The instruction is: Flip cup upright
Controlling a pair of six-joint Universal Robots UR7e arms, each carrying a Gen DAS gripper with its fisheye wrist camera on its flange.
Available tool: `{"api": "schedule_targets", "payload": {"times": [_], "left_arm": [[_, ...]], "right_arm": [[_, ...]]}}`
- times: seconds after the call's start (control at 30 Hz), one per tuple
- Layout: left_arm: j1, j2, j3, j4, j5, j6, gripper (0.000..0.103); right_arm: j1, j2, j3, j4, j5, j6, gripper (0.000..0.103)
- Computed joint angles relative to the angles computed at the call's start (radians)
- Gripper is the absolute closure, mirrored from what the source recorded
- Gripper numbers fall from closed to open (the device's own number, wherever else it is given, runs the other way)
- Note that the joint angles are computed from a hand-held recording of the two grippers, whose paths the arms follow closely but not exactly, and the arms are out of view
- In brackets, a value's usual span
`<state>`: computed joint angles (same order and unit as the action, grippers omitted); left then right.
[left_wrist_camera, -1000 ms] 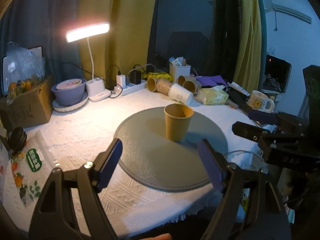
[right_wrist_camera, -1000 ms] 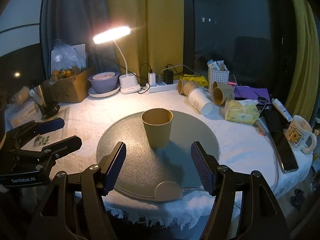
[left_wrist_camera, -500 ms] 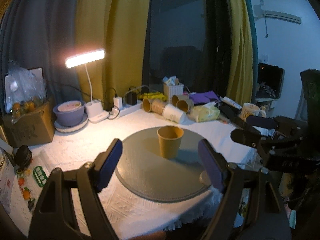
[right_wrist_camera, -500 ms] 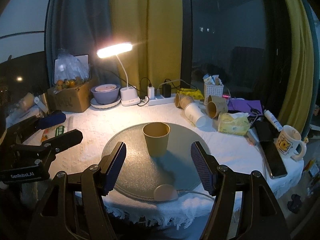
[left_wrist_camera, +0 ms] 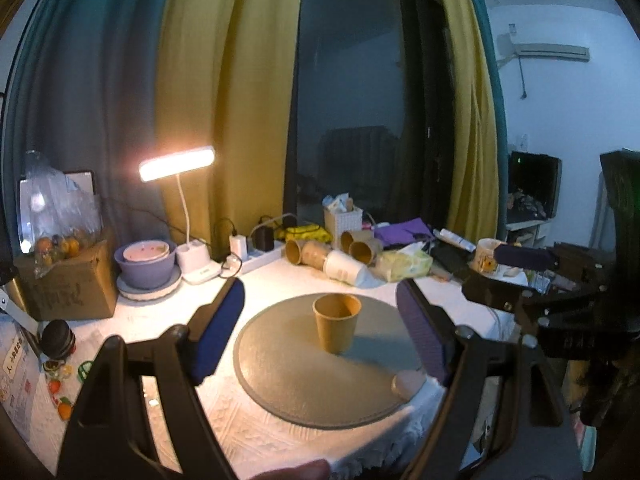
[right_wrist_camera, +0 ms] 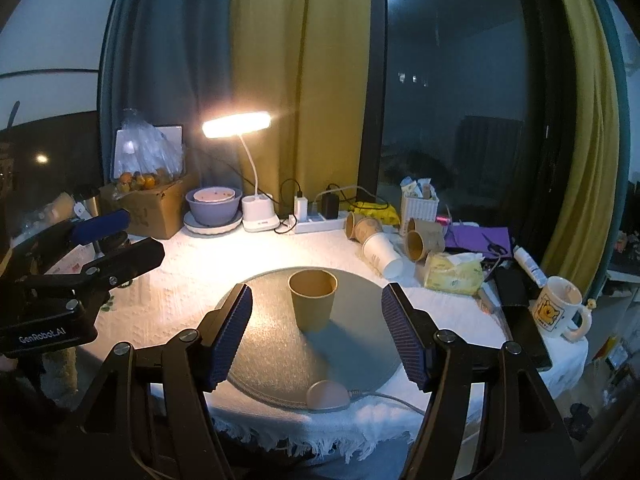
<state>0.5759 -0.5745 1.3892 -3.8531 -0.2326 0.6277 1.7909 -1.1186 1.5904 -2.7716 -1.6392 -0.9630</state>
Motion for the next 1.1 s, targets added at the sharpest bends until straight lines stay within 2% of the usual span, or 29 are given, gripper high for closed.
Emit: {"api": "schedule_targets", "payload": {"times": [0.37, 0.63, 1.1], "left_arm": [[-0.020, -0.002, -0.005, -0.060, -0.035, 0.071, 0.024], [-0.033, -0.001, -0.023, -0.131, -0.021, 0.141, 0.024], [-0.034, -0.017, -0.002, -0.147, -0.035, 0.123, 0.024]], "right_arm": [[0.017, -0.027, 0.017, -0.036, 0.013, -0.010, 0.033], [0.023, -0.031, 0.015, -0.057, 0.015, 0.005, 0.033], [0.025, -0.033, 0.020, -0.067, 0.003, 0.015, 0.033]]}}
